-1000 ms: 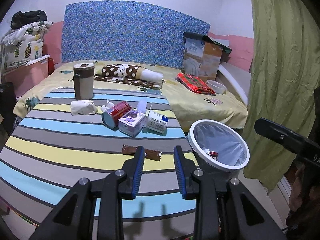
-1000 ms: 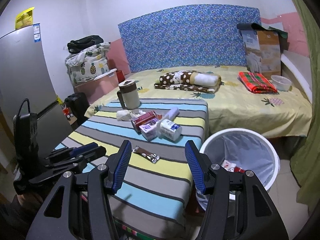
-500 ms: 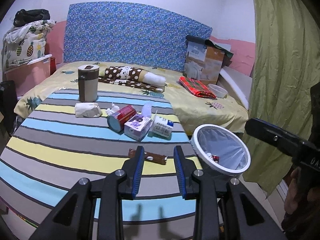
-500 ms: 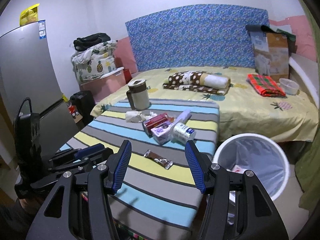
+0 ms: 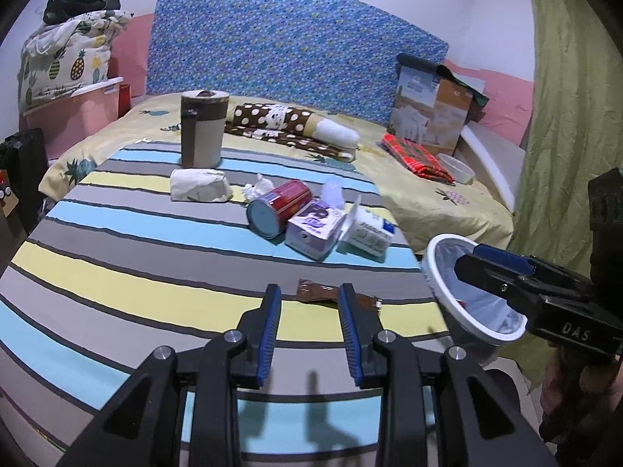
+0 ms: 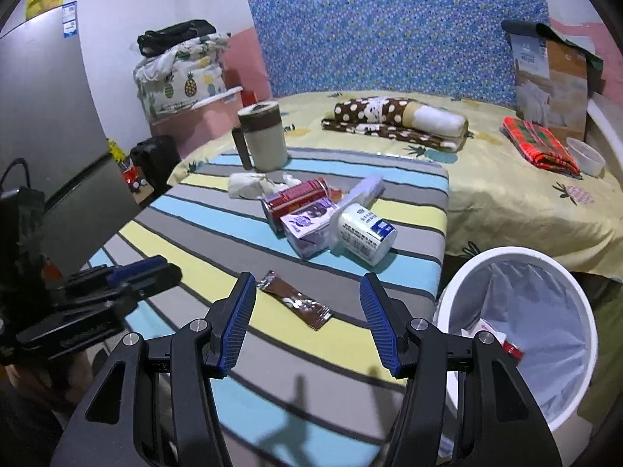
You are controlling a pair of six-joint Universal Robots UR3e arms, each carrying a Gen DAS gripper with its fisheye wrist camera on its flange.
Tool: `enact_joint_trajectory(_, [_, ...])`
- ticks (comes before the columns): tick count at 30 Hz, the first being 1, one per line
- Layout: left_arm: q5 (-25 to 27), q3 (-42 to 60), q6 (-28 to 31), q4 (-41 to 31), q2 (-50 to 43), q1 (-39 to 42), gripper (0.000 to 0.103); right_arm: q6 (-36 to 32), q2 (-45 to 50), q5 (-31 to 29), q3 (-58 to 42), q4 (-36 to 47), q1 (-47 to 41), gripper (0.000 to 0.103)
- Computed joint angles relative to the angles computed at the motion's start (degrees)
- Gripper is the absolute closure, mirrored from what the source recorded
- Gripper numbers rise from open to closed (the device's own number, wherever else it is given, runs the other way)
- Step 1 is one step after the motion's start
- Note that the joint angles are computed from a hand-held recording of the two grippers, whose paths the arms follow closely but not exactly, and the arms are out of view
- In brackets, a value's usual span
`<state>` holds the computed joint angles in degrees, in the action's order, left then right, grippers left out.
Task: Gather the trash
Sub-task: 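Move both open tools from the bin back over the striped mattress, then grasp the white yogurt cup with the right tool while the left tool grasps the purple juice box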
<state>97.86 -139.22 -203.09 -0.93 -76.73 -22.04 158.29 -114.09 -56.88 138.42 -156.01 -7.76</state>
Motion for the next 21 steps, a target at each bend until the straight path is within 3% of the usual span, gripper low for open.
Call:
enact_joint_trajectory(3, [-1.4,-0.3,0.7,1.1,-1.3,2.1,0.064,-0.2,3.2,-1.4,-0.9,-2.2,0.4,0.046])
enact_joint_trajectory(8, [-2.8,1.2,2.5,2.8,-5.3,4.2,0.062,-1.5,9.5,-2.4,-3.8,-5.4,1.0,0.039])
enact_joint_trajectory(21, [-8.2,8.7,8.7,4.0,-15.5,11.5,0.051,-5.3,26.0,-3.9,-14.4,-8.4,2.8,0.035])
